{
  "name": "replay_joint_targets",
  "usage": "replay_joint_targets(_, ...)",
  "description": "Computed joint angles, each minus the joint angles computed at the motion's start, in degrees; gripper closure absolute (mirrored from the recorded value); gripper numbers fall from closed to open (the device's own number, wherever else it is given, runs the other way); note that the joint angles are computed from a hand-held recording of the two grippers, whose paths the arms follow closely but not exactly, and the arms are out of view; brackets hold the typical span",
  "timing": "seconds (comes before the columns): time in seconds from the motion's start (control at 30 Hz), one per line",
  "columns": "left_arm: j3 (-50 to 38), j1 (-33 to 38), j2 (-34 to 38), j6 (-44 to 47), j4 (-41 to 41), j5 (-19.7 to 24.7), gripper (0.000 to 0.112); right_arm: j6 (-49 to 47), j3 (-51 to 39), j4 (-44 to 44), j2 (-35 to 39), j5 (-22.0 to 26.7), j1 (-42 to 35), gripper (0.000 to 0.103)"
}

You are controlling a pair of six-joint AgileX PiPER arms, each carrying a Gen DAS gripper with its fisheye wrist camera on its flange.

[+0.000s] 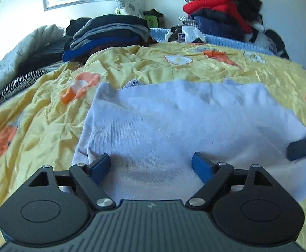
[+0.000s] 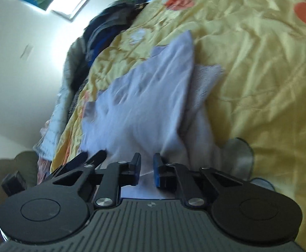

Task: Fold small clothes

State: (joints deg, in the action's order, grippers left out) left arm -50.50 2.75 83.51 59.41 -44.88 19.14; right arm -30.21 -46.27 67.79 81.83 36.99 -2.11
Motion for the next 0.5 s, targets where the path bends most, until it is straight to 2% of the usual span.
replay_joint_targets(0.03,0.2,-0.2,-1.3,-3.7,3.4,0.1,0.027,2.6,-0.1,-1.9,-1.9,-0.8,0.5,0.077)
replay_joint_targets(0.07,0.8,0.4,-3.4,-5.3,4.6,1.3,0.027,3.5,0.1,-3.0,-4.0,-1.2,1.2,0.066)
replay_joint_targets(0.13,1.8,4.8,-8.0,-1.9,0.0,8.0,0.027,1.1,2.3,-0.4,-9.2,1.2,0.3,0.058)
replay_joint_targets(0.2,3.4,13.3,-11.5,5.3,-10.8,17.7,0.027,-0.3,5.2,2.5,-14.0,6.5,-2.8,0.053)
replay_joint_targets(0.3,3.7,24.2,-12.2,3.3,-14.8,29.4,0.027,0.9,9.3,2.8,-18.3,10.4,-7.4,0.053)
replay_joint_targets(0.4,-1.5,33.0,-4.7,-2.4,-15.4,40.8,0.027,3.0,9.4,-0.3,-16.4,12.1,-11.3,0.053)
replay_joint_targets(0.5,-9.0,37.3,5.0,-13.7,-12.9,46.3,0.027,2.9,7.3,-0.9,-11.3,15.6,-15.2,0.053)
